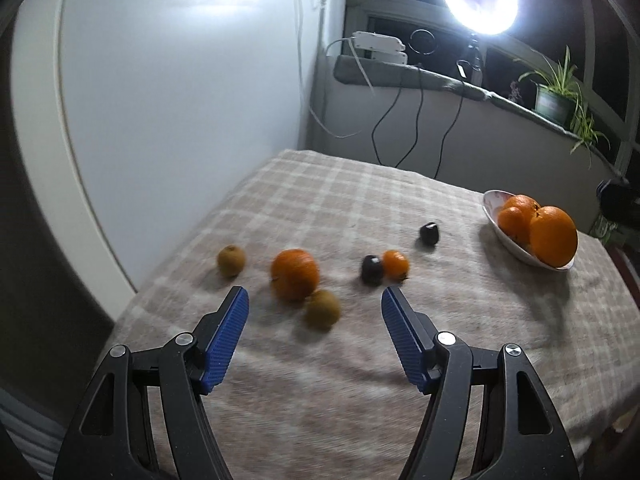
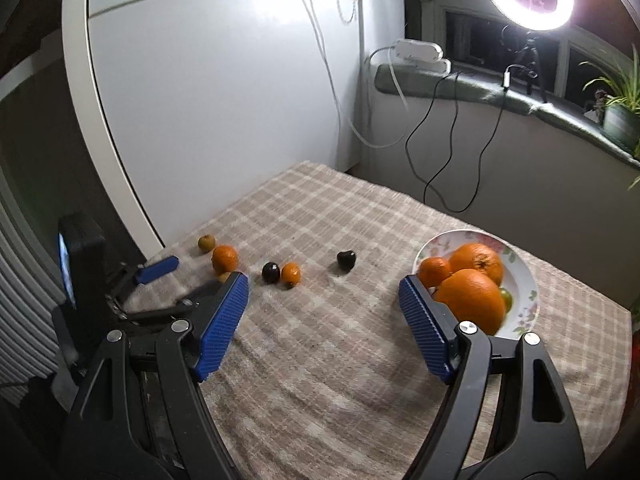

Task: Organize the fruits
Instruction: 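Grasp a mandarin with the left tool while the right tool grasps a small orange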

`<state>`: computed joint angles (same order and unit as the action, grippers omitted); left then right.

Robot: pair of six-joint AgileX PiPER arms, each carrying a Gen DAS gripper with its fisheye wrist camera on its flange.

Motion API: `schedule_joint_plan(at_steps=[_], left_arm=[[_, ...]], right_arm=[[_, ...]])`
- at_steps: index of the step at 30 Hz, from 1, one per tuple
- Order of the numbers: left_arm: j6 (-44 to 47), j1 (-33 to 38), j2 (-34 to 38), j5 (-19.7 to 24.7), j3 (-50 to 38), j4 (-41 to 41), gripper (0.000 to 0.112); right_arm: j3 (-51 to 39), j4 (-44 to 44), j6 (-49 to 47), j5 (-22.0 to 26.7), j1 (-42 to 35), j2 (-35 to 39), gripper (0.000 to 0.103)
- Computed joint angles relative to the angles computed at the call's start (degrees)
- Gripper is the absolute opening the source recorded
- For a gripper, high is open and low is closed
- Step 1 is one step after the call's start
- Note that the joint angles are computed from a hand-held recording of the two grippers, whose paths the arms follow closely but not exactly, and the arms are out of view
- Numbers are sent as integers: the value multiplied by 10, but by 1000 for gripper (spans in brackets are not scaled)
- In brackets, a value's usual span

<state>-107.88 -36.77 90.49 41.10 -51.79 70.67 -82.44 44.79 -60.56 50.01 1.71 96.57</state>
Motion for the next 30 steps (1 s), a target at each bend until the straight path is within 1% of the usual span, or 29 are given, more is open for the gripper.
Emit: schedule_joint_plan(at_steps=[2,6,9,12,15,20,22,24,29,30], left_arm=[[-10,21,-16,-29,22,5,69],[-30,58,-37,-79,52,19,60],[-44,80,-46,-116,67,33,56],[-64,104,-52,-156,78,49,54],[-70,125,-53,-185,81,59,52],[-71,155,-46,-225,77,68,52],[-70,164,-40,-240,74,69,52],[-66,171,-33,-252,69,66,52],[-57,191,-14,-285,56,62,52],[-53,195,-11,-290,53,60,52]], right_arm=[[-7,-9,4,3,10,14,80],[-28,-34,26,3,31,47,80],[-46,-49,38,7,49,73,80],[-53,-66,45,-3,66,91,80],[-69,-83,57,-3,82,112,72],[-104,-99,81,-2,95,152,70],[-124,-107,94,7,99,170,60],[-142,-116,105,12,104,188,56],[-180,-130,130,21,114,226,55],[-190,-132,136,25,115,234,53]])
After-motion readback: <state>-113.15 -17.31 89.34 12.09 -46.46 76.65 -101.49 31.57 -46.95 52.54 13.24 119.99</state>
